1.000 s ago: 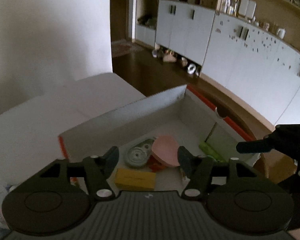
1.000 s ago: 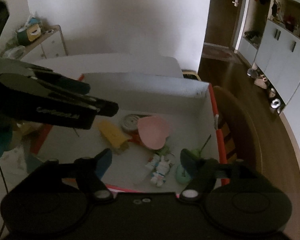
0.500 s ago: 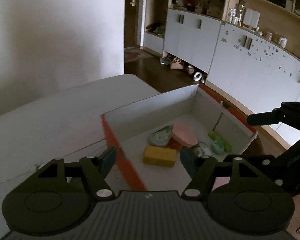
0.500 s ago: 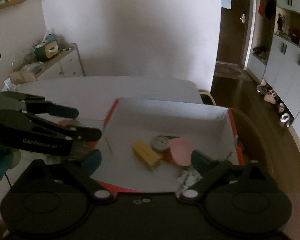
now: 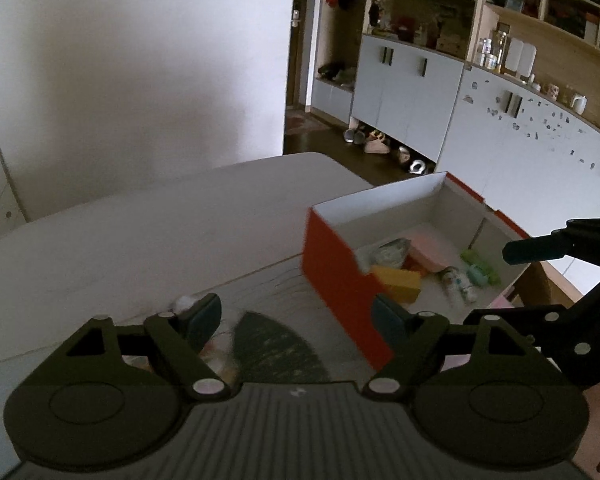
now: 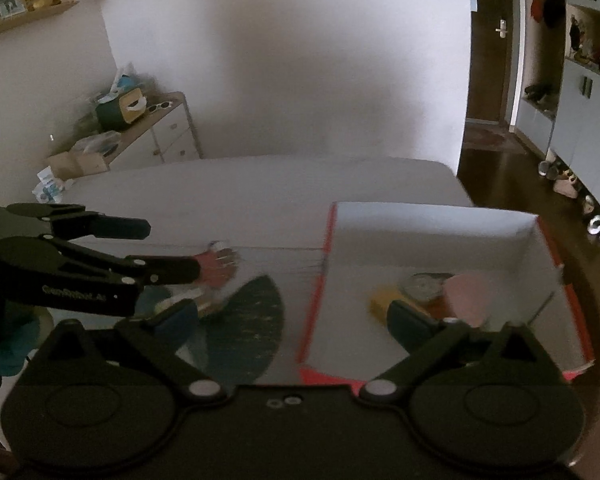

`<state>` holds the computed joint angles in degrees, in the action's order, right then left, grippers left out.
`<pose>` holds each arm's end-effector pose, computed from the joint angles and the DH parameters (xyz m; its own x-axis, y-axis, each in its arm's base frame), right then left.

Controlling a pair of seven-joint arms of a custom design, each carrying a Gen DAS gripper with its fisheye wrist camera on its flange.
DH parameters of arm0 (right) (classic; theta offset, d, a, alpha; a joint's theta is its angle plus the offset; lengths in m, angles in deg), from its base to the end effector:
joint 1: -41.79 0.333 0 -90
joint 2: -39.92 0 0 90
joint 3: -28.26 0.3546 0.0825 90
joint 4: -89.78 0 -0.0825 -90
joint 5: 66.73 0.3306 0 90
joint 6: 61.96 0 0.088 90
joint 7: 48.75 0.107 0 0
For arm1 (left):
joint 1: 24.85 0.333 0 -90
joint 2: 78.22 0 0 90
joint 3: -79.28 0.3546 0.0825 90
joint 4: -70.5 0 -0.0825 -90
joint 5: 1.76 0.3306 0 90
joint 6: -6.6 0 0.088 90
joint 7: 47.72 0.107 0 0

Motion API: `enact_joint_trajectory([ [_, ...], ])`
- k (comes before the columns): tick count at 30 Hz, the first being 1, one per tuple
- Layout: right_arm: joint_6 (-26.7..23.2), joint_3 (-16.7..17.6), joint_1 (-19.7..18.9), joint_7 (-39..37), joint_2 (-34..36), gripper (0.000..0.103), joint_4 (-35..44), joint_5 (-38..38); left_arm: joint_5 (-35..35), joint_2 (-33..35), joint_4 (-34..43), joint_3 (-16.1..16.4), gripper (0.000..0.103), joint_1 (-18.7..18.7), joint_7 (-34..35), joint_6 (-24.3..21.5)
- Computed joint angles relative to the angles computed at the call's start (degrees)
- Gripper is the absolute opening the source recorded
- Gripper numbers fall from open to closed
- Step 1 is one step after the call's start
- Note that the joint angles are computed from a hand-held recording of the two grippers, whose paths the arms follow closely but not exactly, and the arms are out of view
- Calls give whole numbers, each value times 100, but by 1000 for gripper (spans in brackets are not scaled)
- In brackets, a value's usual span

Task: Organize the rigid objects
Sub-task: 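Withdraw both tools from the box back toward the mat, then grasp the pink-haired doll figurine with the left tool while the right tool grasps the glass jar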

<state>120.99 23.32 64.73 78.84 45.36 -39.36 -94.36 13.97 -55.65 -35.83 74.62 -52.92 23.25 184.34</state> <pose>0.4997 0.2095 0.4918 0.2113 -0.9678 -0.1367 -0.6807 -0.0454 -0.7311 0.5458 -0.3675 0.4802 -0.4948 -0.8663 0.0677 -0.5964 0.2819 -0.7516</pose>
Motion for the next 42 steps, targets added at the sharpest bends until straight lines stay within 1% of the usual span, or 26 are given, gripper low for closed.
enact_joint_trajectory([
  [2, -56, -248, 312, 432, 93, 101, 154, -350, -12, -107, -206, -70, 85, 180, 131, 101],
  [3, -110, -322, 421, 623, 130, 101, 223, -490, -41, -150, -303, -164, 85, 321, 249, 147],
  [6, -278, -393, 622, 1123, 259, 101, 440, -816, -154, -243, -530, -399, 85, 687, 625, 247],
  [8, -429, -368, 688, 1378, 361, 101, 610, -988, -280, -287, -672, -620, 85, 994, 922, 322],
  [9, -504, -335, 701, 1467, 413, 101, 698, -1049, -387, -283, -722, -816, 86, 1220, 1103, 349],
  [11, -633, -351, 794, 1706, 524, 101, 893, -1291, -601, -255, -821, -1221, 93, 1655, 1461, 443],
  [12, -702, -372, 846, 1864, 567, 101, 975, -1432, -706, -226, -850, -1461, 103, 1903, 1659, 456],
  [15, -921, -238, 846, 2091, 790, 101, 1289, -1442, -947, -101, -940, -2107, 103, 2591, 2194, 556],
  [16, -998, -198, 845, 2136, 865, 101, 1389, -1403, -1003, -72, -955, -2265, 103, 2774, 2351, 517],
  [17, -1072, -158, 841, 2160, 942, 101, 1488, -1347, -1062, -30, -943, -2326, 103, 2861, 2470, 480],
  [19, -1214, -142, 891, 2260, 1100, 101, 1680, -1287, -1192, 64, -921, -2387, 103, 2988, 2664, 455],
  [20, -1300, -105, 892, 2255, 1185, 101, 1786, -1206, -1240, 111, -911, -2352, 103, 2994, 2734, 463],
  [22, -1480, -60, 920, 2229, 1353, 101, 2006, -1062, -1284, 225, -835, -2049, 103, 2794, 2777, 506],
  [24, -1664, -34, 968, 2199, 1520, 101, 2229, -930, -1276, 389, -792, -2055, 103, 2876, 2930, 620],
  [26, -1860, 4, 1005, 2126, 1704, 101, 2469, -781, -1231, 536, -737, -1997, 103, 2882, 3023, 719],
  [29, -2165, 35, 1070, 2046, 1978, 101, 2826, -566, -1142, 803, -593, -2149, 103, 3072, 3177, 750],
  [31, -2353, 43, 1107, 2010, 2151, 101, 3045, -418, -1093, 974, -457, -2131, 103, 3068, 3249, 733],
  [36, -2714, 69, 1138, 1945, 2543, 101, 3528, -26, -924, 1387, -165, -2292, 103, 3210, 3507, 800],
  [39, -3134, 33, 1192, 2009, 2821, 101, 3942, 202, -868, 1630, 39, -2443, 103, 3309, 3623, 777],
  [42, -3461, 92, 1128, 2078, 3067, 100, 4276, 515, -830, 1816, 253, -2390, 103, 3223, 3734, 699],
])
